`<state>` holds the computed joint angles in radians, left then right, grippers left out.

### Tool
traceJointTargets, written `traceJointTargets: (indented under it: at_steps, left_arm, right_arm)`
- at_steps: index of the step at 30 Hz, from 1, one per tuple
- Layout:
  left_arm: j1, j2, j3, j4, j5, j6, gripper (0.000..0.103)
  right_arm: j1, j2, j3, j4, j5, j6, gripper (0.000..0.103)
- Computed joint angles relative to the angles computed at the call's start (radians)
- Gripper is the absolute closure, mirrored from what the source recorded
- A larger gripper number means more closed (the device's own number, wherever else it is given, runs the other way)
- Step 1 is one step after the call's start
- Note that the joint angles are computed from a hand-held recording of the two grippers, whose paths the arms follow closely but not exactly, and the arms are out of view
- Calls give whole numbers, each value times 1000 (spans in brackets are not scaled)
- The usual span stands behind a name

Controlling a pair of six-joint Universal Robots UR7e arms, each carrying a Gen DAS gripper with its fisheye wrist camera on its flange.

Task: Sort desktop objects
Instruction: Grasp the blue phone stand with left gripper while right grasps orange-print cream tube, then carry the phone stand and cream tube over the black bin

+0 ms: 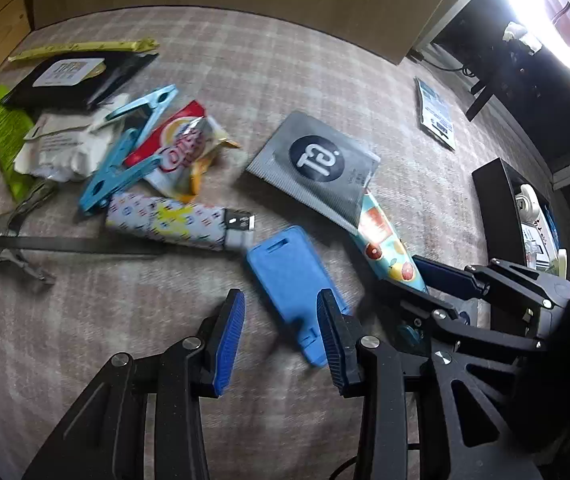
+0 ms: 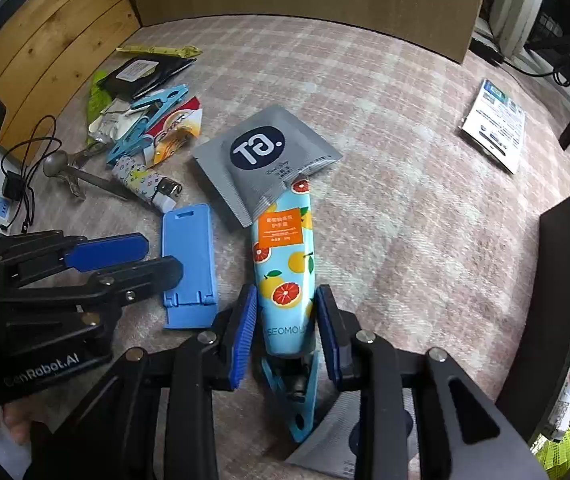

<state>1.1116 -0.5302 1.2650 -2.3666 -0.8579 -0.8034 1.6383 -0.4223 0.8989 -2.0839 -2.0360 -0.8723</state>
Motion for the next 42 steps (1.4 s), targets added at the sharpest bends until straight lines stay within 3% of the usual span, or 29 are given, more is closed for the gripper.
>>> traceJointTargets:
  at_steps: [10, 17, 22, 29, 35, 42]
  left_arm:
    - [-7, 67, -139, 181, 39, -61, 57]
    - [-33, 139, -246, 383, 168, -110, 57]
    - [-48, 140, -193, 297, 232, -111, 68]
    - [-57, 61, -8, 79, 210, -130, 69]
    - [-85, 9, 75, 25, 223, -130, 69]
    - [-132, 13, 53, -9, 220, -66, 69]
  right_arm:
    - [-15, 20, -74, 15, -2, 26, 74]
    - [-24, 21, -87, -1, -6, 57, 74]
    - [-31, 8, -65, -26, 16, 69, 74]
    - [-47, -37, -2, -50, 66, 94, 75]
    - [-54, -89, 60, -83, 122, 105, 75]
    - [-63, -157, 118, -138, 174, 105, 75]
